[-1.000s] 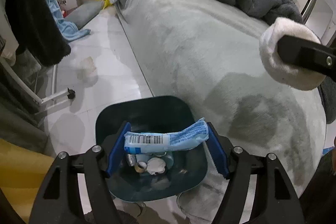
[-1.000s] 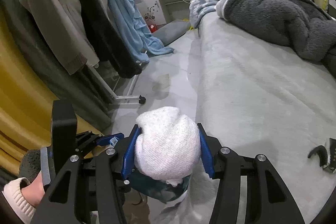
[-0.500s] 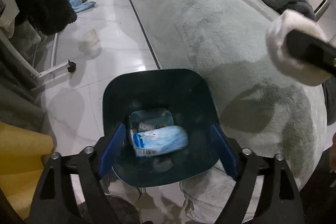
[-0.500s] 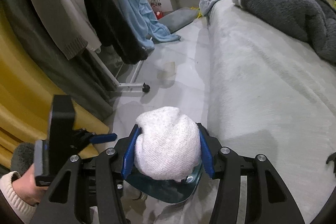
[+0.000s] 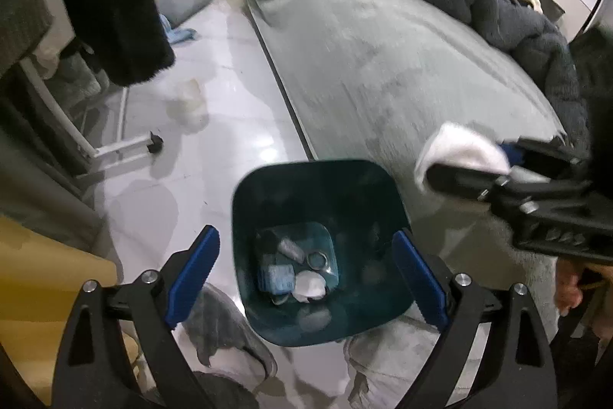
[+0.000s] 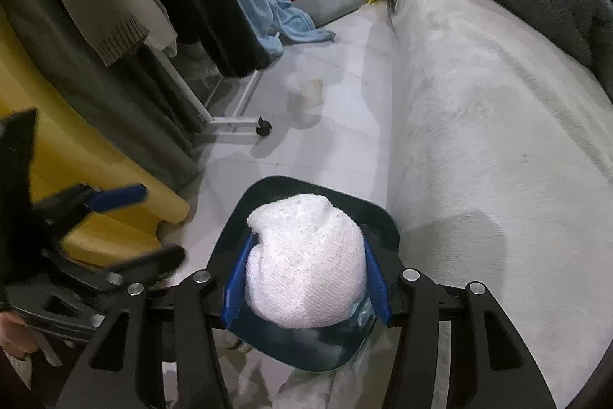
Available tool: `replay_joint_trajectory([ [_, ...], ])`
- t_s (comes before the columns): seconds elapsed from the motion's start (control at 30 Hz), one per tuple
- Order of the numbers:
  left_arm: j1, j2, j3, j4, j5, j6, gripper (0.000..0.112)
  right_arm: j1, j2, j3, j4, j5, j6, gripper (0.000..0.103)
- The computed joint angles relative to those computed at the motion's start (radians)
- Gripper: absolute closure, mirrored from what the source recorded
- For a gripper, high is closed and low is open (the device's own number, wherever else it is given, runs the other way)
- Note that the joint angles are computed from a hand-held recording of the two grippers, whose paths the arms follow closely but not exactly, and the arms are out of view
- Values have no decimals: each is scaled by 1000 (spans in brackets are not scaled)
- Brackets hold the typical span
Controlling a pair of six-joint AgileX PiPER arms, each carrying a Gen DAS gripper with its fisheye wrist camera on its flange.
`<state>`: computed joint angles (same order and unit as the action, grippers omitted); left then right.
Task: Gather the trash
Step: 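Open the right tool to drop the white cloth ball into the bin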
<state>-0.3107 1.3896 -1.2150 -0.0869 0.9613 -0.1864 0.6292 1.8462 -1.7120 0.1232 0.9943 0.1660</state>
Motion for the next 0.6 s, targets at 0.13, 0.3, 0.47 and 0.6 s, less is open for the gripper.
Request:
replay_joint_trajectory([
  [0.13,11,-31,-9,37,-14,-9,18,5,42,-13,0,12,-2,50],
  [0.3,-2,-60,-30,86,-28,-30,18,32,88,-8,-22,26,0,48],
  [0.47,-16,-93,-46,113,-62,-55,18,57,126,-11,-51,43,2,47],
  [0.6,-16,-112,-56,118,-100,-63,18,67,150,-35,-60,68,5,40],
])
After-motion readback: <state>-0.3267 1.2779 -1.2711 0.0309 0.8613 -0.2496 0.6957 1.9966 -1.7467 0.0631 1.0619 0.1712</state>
